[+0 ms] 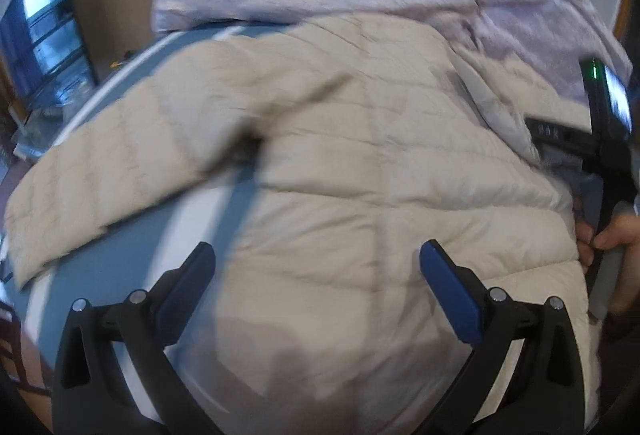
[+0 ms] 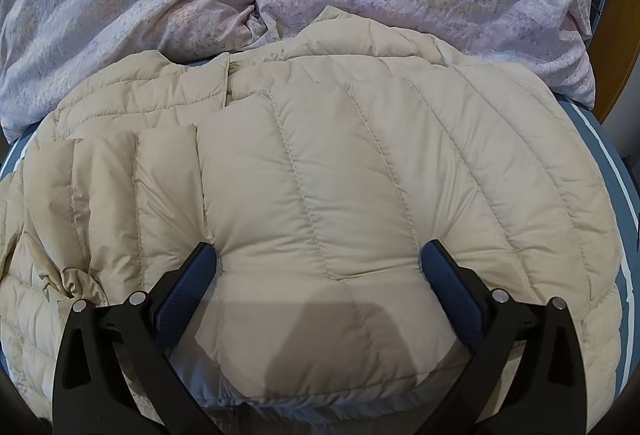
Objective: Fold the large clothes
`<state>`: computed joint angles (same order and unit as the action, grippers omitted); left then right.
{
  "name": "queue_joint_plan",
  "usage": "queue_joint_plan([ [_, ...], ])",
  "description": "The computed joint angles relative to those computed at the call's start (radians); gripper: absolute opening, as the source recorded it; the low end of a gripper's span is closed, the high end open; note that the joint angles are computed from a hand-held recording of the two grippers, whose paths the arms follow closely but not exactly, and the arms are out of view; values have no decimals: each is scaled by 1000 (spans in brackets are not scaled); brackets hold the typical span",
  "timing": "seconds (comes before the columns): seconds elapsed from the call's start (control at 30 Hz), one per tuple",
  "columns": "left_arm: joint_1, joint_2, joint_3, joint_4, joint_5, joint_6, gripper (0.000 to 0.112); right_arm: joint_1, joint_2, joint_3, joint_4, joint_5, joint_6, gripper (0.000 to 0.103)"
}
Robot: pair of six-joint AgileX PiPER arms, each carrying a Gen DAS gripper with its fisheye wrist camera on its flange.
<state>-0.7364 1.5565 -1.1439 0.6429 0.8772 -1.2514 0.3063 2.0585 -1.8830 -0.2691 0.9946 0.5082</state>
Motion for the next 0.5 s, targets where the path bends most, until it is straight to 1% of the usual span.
queue_joint_plan([
  [0.07,11,-99,67,32,40,-36,101,-1,-1,1,2,0,-2,102],
  [0.17,81,-240,150,-1,62,6,101,-1,-3,2,2,0,-4,102],
  [0.27,221,-403,250,-90,70,113,101,-2,-4,4,3,-1,-5,102],
  [0.37,322,-497,305,-96,124,166,101,-2,-7,8,4,-2,-7,102],
  [0.4,378,-532,324,-111,137,202,101,-2,-7,8,4,-2,-7,102],
  [0.5,586,-615,365,-204,124,357,101,-3,-10,14,4,-5,-8,102],
])
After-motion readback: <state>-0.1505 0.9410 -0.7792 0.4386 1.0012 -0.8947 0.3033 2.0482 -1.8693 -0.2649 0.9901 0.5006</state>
